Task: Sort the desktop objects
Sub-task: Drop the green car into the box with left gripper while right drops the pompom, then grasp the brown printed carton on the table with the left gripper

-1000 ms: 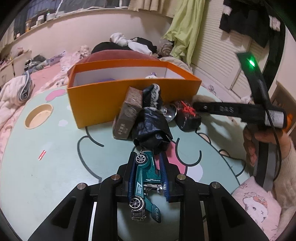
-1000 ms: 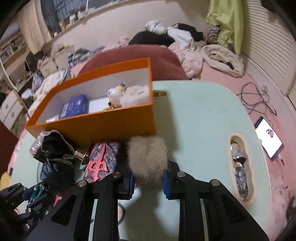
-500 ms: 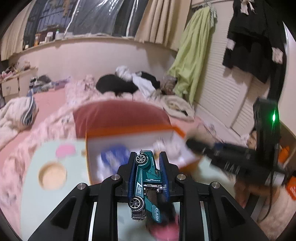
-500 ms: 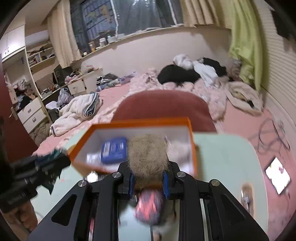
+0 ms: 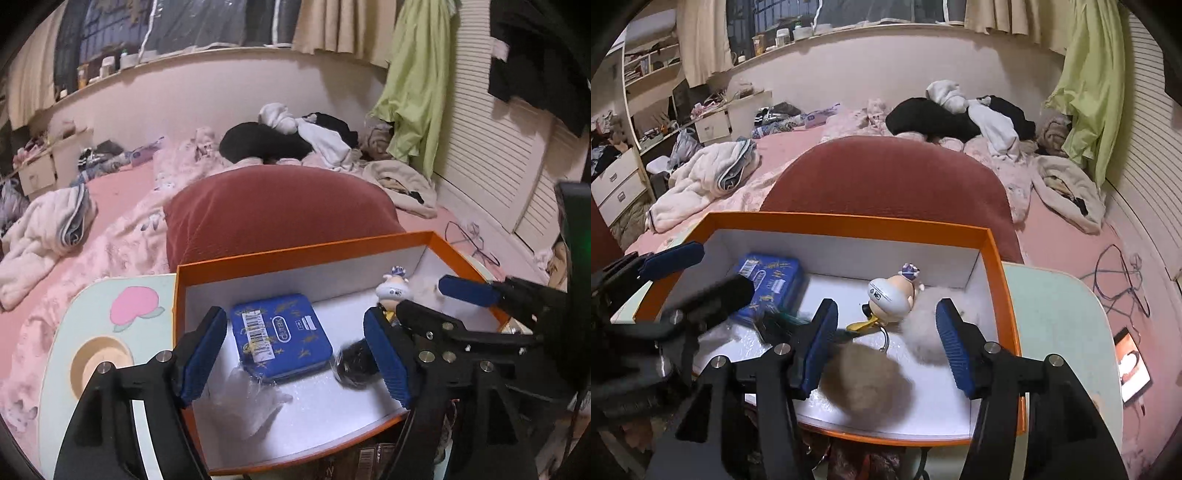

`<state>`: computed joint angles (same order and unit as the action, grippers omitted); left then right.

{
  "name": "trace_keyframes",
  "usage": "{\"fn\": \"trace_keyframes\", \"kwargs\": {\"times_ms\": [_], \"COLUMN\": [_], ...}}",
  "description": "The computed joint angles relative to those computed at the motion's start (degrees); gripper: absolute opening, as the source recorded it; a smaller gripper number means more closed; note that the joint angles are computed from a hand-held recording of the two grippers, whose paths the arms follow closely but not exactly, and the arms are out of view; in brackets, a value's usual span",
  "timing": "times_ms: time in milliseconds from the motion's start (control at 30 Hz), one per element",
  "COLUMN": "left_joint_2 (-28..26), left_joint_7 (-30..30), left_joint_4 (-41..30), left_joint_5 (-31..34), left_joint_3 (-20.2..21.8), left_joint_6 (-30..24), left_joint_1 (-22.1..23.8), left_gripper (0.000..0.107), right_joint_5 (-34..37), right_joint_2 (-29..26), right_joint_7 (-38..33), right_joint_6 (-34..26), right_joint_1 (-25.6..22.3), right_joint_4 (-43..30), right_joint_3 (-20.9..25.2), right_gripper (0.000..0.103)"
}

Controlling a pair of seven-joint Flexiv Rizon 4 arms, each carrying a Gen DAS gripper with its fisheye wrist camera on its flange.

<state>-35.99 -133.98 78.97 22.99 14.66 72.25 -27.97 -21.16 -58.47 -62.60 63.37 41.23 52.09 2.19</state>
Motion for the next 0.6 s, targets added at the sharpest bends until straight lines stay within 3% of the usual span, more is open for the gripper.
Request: {"fn": "trace_keyframes", "kwargs": {"times_ms": [233, 300, 400, 500, 600], "left_joint_2": [2.1, 3.1, 5.3, 8.3, 10.9], "left_joint_7": [-2.4, -4.0, -10.1, -12.6, -12.4], "left_joint_4": [3.3, 5.5, 9.3, 12.7, 15.7], "left_joint_5": [3.9, 3.3, 3.7, 4.7, 5.5], "left_joint_3": [1.9, 1.4, 5.9, 9.3, 7.4], "left_joint_6": [2.8, 6.8, 12.6, 12.2, 9.9], "left_joint_1": [-2.7, -1.9, -5.1, -9.3, -9.9], "left_gripper": [0.076, 0.076, 0.076, 0.080, 0.093], "right_joint_5": [-1.1, -1.2, -0.3, -2.1, -3.6], "right_joint_2": [3.1, 3.9, 7.4, 11.9, 15.9], "right_joint_7": [1.6, 2.3, 7.5, 12.2, 12.3], "right_joint_6": [2.8, 3.6, 13.6, 20.7, 23.2], "right_joint_1": [0.3, 0.2, 0.5, 2.8, 2.7], "right_joint_4": [6.2, 7.5, 14.9, 23.5, 30.5], "right_joint_3": [-0.8, -0.7, -2.8, -7.1, -6.4], "right_gripper": [0.056, 0.056, 0.056, 0.056, 0.056]}}
